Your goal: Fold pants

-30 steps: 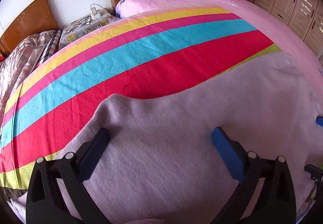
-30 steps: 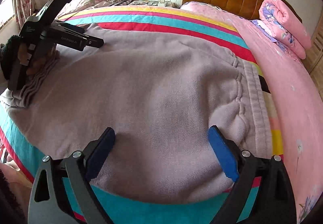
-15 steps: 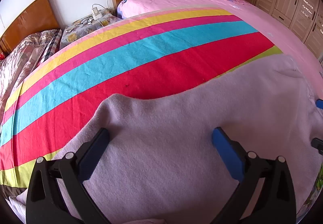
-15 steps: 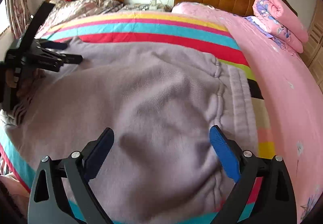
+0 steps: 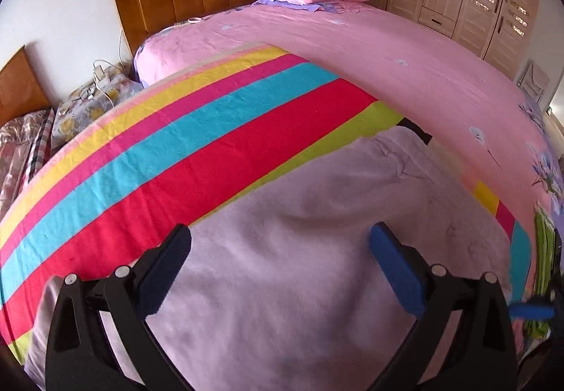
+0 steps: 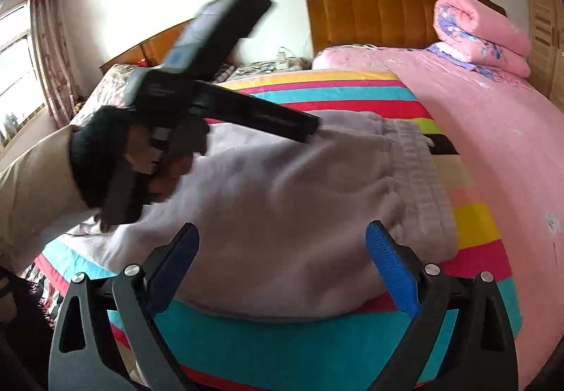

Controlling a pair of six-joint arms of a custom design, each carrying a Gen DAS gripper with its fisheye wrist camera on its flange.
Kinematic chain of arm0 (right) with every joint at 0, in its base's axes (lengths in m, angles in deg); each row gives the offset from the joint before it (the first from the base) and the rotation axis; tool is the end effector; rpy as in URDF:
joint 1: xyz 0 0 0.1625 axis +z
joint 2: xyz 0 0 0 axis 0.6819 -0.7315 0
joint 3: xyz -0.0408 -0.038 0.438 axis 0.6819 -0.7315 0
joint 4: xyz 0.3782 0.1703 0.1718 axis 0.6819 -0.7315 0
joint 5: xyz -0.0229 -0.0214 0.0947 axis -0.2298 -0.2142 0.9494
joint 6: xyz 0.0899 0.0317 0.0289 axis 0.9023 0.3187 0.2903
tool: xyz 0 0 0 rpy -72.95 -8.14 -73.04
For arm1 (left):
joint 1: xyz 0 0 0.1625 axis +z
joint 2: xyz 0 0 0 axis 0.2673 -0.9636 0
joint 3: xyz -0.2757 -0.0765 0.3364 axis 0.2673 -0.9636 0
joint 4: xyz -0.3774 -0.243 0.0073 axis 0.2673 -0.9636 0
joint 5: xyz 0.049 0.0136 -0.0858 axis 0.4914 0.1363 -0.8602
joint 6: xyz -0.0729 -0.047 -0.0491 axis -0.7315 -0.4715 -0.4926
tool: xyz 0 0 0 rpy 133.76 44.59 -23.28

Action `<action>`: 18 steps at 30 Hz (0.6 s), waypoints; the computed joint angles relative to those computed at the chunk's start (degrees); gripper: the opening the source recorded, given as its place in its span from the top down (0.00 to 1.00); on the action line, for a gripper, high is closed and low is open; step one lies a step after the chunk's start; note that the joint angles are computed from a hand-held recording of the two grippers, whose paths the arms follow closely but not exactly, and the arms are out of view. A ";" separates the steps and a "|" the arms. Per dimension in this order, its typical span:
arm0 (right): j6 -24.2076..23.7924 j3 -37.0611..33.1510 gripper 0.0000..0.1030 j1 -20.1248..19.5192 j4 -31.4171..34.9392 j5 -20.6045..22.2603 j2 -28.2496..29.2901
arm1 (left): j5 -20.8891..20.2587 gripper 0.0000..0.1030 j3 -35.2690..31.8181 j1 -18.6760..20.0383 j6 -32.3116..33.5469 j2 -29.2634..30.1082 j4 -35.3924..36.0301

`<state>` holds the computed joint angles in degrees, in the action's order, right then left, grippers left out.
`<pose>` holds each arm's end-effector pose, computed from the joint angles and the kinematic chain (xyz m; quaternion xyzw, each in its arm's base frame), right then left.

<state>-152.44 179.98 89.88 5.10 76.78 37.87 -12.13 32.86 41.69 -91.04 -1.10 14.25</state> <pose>0.3501 -0.3001 -0.0016 0.1214 -0.8608 0.3993 0.2913 -0.1593 -0.5770 0.1756 0.4538 0.8527 -0.1255 0.2264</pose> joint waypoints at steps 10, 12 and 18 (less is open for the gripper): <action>8.61 2.31 0.11 1.08 3.63 -0.84 0.07 | -0.53 0.01 0.45 1.64 -2.03 0.57 -3.39; 13.79 7.14 0.10 1.06 -0.76 -1.74 -4.16 | -0.76 0.01 2.80 0.69 -0.98 -2.86 -5.20; 24.36 18.58 0.14 -2.67 -13.27 -6.11 -13.40 | -5.43 0.01 11.89 -1.24 0.76 -15.35 -5.45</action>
